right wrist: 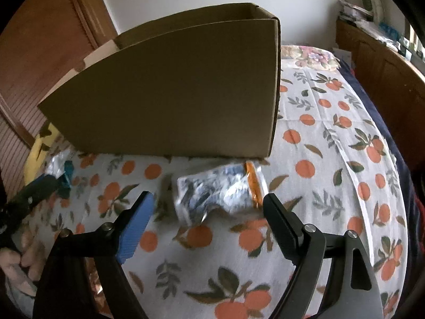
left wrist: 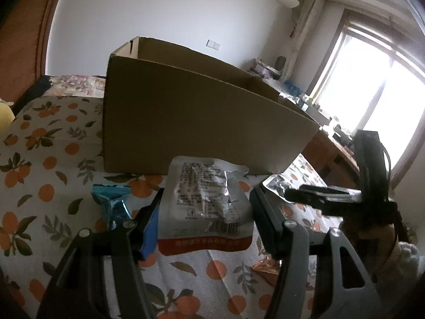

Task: Organize snacks
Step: 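Grasp the white printed snack bag with the left gripper while the right gripper grasps the foil pouch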

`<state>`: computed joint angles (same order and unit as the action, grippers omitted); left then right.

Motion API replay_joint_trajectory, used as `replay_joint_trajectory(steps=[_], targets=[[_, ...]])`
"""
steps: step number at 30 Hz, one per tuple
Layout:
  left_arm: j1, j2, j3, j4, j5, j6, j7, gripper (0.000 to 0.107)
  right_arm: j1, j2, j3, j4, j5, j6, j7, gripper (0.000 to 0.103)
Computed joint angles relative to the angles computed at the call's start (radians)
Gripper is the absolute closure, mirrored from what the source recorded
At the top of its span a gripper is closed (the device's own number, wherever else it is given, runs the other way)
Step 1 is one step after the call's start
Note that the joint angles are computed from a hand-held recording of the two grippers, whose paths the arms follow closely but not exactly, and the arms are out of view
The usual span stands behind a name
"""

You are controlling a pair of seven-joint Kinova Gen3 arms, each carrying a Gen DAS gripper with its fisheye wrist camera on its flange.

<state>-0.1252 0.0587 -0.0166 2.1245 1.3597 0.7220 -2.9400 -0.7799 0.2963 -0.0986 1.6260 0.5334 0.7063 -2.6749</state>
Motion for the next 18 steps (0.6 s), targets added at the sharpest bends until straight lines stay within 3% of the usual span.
replay_joint_trajectory(steps=[9, 18], targets=[[-0.002, -0.007, -0.006, 0.017, 0.028, -0.001, -0.027, 0.047, -0.009, -0.031, -0.028, 0.058, -0.014, -0.039, -0.044, 0.017], [0.008, -0.014, -0.002, 0.018, 0.022, -0.020, -0.012, 0.047, 0.008, 0.031, 0.019, -0.012, 0.003, -0.032, -0.088, 0.016]])
